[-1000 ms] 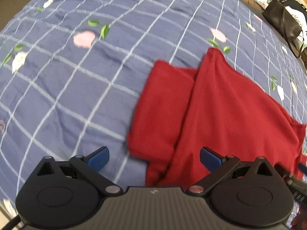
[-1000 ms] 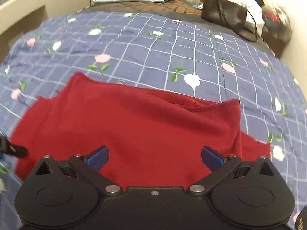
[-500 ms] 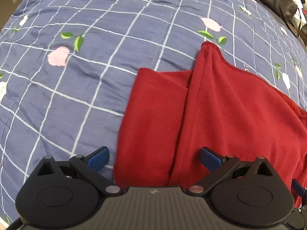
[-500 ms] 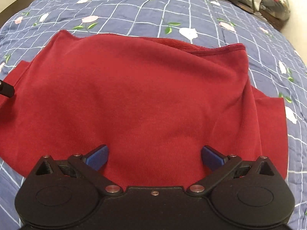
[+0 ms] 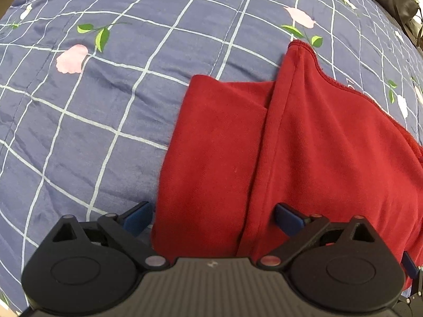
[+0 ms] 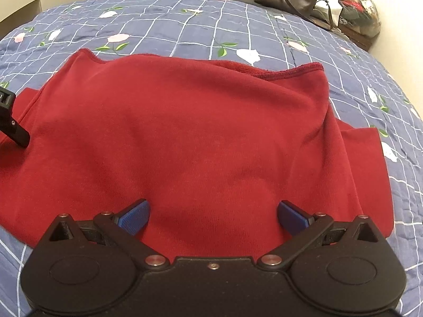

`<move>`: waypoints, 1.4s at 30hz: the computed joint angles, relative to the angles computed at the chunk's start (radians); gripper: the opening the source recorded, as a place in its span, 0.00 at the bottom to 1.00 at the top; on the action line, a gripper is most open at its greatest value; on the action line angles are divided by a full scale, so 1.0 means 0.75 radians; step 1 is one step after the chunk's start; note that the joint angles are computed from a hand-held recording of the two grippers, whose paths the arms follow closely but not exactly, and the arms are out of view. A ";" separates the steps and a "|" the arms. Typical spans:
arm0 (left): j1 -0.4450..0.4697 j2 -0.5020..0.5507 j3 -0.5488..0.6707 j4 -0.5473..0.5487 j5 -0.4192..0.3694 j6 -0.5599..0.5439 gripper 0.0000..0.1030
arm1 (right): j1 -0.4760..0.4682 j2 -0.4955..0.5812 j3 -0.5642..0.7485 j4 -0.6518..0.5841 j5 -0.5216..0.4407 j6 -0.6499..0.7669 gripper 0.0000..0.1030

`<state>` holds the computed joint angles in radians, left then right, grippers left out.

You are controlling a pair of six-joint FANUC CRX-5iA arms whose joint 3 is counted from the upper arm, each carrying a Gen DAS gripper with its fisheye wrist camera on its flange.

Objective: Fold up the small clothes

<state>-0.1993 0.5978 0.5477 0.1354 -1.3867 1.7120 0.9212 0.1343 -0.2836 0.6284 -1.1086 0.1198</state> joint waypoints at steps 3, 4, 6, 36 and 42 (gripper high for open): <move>0.006 -0.012 -0.004 0.018 -0.001 0.013 0.82 | -0.002 -0.001 0.004 -0.009 0.001 0.010 1.00; 0.003 -0.012 0.005 0.008 -0.008 0.018 0.77 | -0.003 -0.001 0.007 -0.013 0.000 0.016 1.00; -0.011 -0.015 0.026 -0.020 -0.024 0.033 0.68 | -0.006 0.000 0.014 -0.024 -0.001 0.028 1.00; -0.534 0.073 0.465 -0.083 0.079 0.037 0.14 | -0.043 -0.498 -0.123 -0.564 -0.244 0.612 1.00; -0.709 0.240 0.669 -0.046 -0.037 -0.058 0.14 | 0.028 -0.738 -0.295 -0.587 -0.426 0.368 1.00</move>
